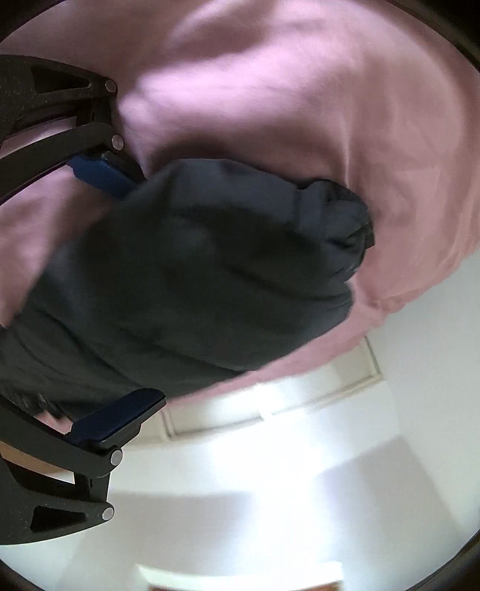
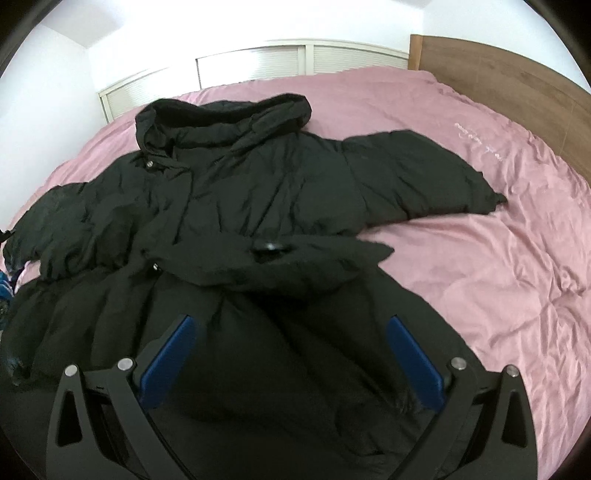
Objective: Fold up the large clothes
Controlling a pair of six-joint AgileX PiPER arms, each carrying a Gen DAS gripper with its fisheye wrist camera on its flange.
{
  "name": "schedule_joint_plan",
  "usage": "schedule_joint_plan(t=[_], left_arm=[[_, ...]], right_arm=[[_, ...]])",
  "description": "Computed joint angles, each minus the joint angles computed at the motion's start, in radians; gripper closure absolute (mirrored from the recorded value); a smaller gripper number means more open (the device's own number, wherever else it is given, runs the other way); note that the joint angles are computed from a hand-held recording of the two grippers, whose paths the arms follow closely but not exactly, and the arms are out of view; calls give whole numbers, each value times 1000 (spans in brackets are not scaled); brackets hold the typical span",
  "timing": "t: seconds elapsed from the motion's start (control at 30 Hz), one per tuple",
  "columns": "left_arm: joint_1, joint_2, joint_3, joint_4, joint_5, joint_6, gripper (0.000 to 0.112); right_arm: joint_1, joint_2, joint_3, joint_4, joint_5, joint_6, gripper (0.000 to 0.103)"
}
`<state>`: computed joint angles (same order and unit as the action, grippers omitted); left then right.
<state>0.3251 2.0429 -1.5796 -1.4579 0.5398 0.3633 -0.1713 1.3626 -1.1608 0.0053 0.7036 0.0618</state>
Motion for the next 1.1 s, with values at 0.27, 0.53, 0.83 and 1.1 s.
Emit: schedule_joint_plan(t=[0.27,0.53,0.83,1.1], left_arm=[[34,70,-128,-10,75,-88,76],[-26,-5,-197,229,54,-275,101],[-219,-132,-323,589,120,-421,103],[-542,-37,-592,937,256,-649,104]], right_arm=[[13,-32,-35,-2,39,-4,0],[-64,-87,-9,77,53,-86,0],[-254,-178,18,271,113,-278,0],[-452,-258,39,448,198,-484,0]])
